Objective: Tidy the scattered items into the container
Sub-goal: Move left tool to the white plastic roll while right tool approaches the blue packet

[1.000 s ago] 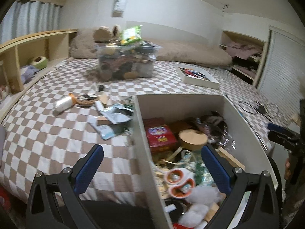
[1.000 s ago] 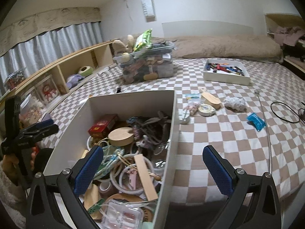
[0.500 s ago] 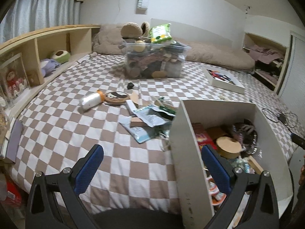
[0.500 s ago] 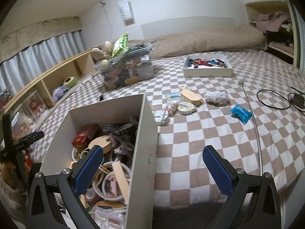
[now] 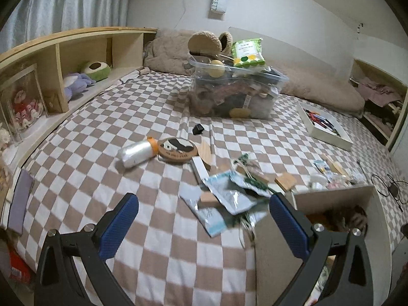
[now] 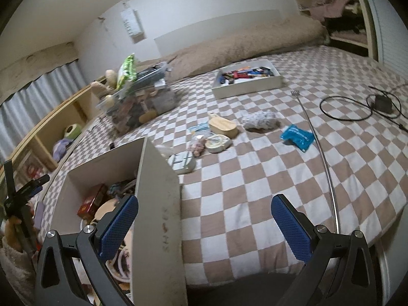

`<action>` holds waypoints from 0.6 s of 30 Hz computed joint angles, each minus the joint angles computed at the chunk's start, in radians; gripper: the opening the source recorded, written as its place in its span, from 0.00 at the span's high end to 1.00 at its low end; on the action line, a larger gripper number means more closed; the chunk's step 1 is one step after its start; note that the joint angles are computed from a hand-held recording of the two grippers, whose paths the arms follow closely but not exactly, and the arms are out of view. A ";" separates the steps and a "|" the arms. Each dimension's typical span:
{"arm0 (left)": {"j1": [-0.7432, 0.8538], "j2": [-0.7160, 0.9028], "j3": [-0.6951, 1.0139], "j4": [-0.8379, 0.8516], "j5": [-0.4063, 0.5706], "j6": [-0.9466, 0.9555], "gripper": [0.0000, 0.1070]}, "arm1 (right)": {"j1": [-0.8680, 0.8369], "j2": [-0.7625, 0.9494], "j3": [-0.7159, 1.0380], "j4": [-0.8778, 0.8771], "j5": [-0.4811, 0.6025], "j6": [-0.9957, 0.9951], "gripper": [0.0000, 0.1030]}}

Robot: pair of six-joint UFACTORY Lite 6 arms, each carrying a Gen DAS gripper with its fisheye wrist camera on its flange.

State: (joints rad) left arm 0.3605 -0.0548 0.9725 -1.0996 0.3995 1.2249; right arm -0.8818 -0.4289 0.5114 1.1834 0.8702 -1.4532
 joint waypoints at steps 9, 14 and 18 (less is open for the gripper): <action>-0.054 0.268 0.242 0.067 -0.123 -0.177 0.04 | 0.046 0.180 0.061 0.073 -0.070 -0.001 0.00; -0.058 0.428 0.411 0.277 -0.150 -0.463 0.04 | 0.095 0.250 0.085 0.098 -0.122 0.025 0.00; -0.046 0.564 0.560 0.457 -0.129 -0.710 0.04 | 0.120 0.298 0.106 0.115 -0.151 0.044 0.00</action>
